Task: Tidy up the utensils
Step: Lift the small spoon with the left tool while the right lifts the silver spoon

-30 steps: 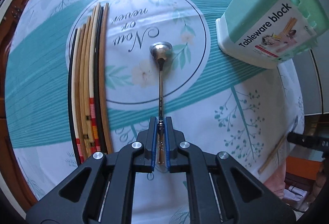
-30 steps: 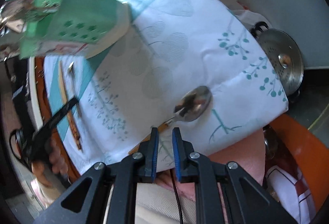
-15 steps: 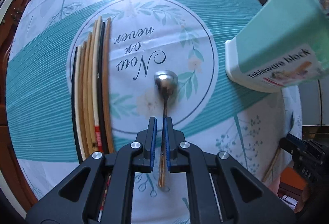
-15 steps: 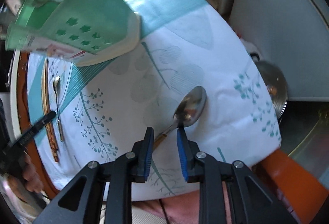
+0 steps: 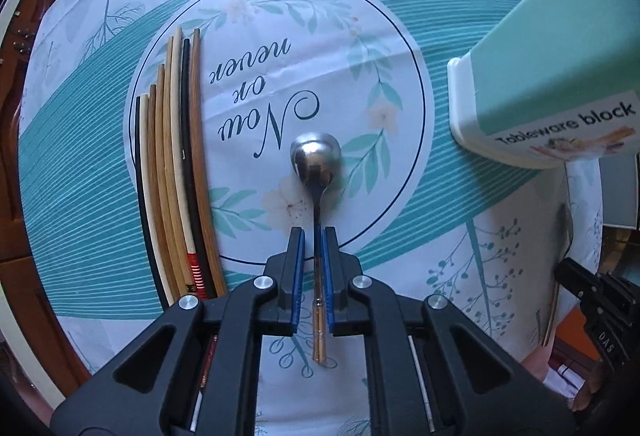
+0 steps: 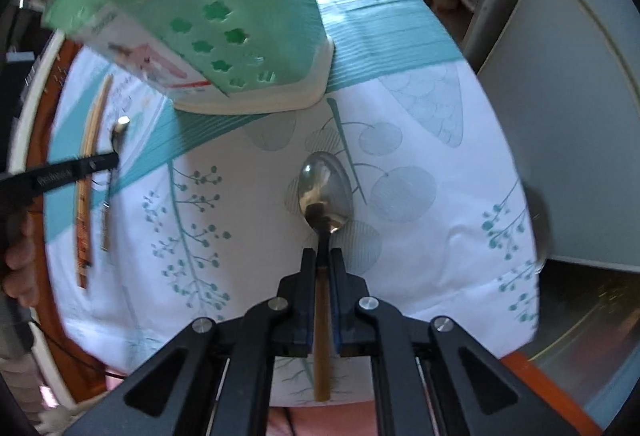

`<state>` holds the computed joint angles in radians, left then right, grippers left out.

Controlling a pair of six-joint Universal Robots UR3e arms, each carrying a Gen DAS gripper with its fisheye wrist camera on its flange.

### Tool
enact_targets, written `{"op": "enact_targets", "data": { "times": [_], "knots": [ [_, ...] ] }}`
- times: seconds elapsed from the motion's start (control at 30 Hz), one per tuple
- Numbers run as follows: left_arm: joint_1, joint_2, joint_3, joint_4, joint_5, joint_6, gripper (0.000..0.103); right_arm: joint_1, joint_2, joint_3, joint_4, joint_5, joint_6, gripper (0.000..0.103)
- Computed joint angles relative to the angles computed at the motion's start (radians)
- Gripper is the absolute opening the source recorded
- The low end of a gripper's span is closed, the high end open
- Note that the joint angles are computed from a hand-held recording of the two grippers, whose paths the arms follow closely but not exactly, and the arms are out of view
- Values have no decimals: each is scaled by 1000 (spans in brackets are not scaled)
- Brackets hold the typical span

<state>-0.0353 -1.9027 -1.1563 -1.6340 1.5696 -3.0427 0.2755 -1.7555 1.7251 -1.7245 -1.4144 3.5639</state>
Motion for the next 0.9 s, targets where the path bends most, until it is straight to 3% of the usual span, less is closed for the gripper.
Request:
{"op": "enact_targets", "data": {
  "times": [0.17,0.27,0.4,0.67,0.9],
  "knots": [
    [-9,-3,24,-40,-7,-9,2,-50,-29,45,-32,59,-26,6],
    [-5,114,-126,-10,-4,2,1,-65,-51,80,-49,94,-30,6],
    [5,169,-164,0,-24,-16,1,-100,-80,110,-48,136,-61,6],
    [17,454,-316,166,-78,5,1,-109,-141,158,-88,192,-60,6],
    [32,666,-441,269,-123,6,1,-104,-231,212,-259,237,-82,6]
  ]
}}
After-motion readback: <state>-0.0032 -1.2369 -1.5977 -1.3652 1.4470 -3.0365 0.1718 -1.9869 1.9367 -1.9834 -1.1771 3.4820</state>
